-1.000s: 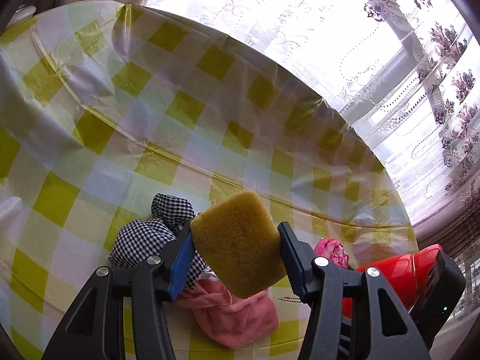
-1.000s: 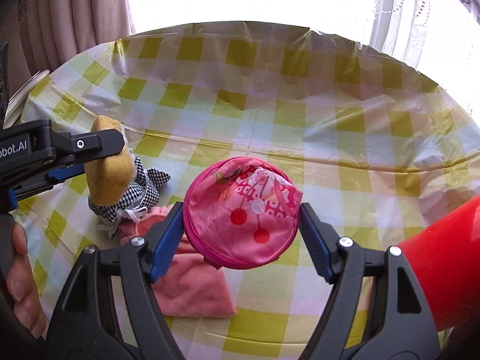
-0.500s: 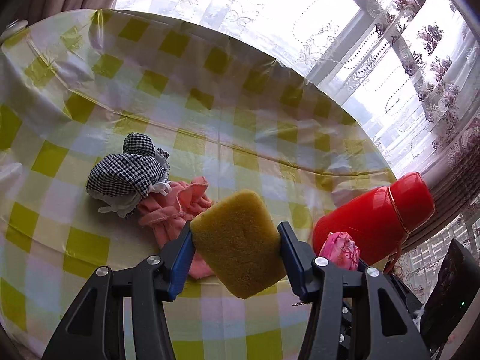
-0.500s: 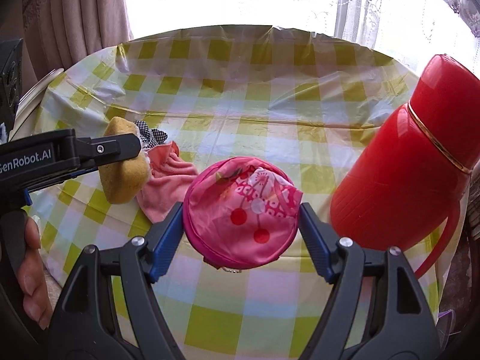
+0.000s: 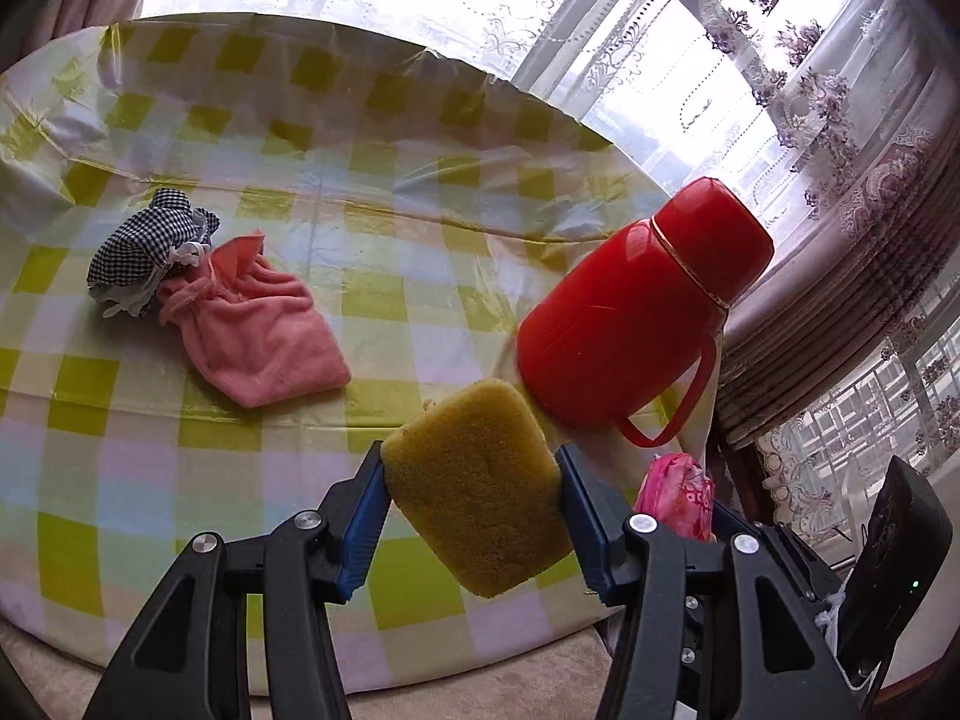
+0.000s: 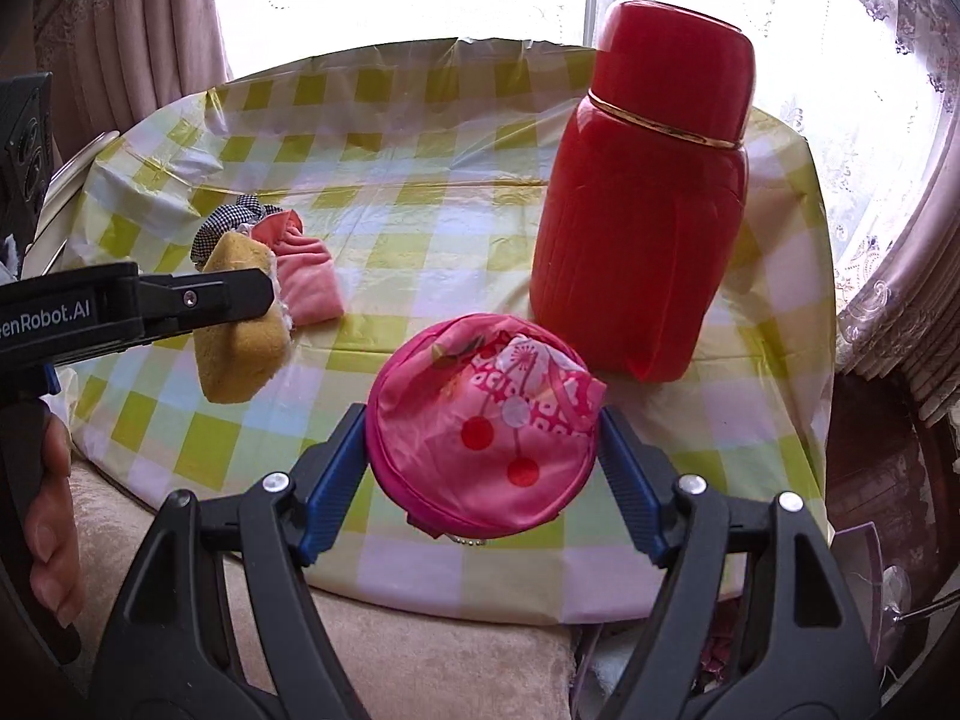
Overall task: Organize soft objects
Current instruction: 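Carry the sponge into the white box with the left tool while the right tool carries the purse there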
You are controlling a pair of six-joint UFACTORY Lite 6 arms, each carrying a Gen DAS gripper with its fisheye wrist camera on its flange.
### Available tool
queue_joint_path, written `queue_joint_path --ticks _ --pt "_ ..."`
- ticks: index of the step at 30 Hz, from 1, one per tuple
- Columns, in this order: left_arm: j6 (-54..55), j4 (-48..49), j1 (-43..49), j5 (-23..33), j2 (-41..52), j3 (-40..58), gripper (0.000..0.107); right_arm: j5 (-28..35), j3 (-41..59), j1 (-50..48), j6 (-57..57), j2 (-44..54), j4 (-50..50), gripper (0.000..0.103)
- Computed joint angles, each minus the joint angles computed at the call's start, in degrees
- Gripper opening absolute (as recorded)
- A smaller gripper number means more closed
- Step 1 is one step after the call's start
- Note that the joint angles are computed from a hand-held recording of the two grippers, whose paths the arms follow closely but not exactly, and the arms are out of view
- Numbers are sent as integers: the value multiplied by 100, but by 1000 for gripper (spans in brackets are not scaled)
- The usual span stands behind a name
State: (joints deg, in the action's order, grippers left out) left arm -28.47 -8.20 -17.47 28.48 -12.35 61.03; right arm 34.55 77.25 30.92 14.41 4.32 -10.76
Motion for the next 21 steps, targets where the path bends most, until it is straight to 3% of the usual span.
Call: queue_joint_path --ticks 3,11,16,21 --pt "-717 560 -702 -19 196 211 55 28 -674 -537 -380 -691 167 77" --pt "-1116 754 -2179 30 1641 1585 55 282 -1513 -2808 -2357 -1823 1298 77" --pt "-844 426 -2654 203 2658 2723 55 418 -1412 -4093 -3511 -1783 2058 78" --pt "-918 455 -2807 348 3172 3344 55 500 -1298 -4584 -4289 -1452 2675 79"
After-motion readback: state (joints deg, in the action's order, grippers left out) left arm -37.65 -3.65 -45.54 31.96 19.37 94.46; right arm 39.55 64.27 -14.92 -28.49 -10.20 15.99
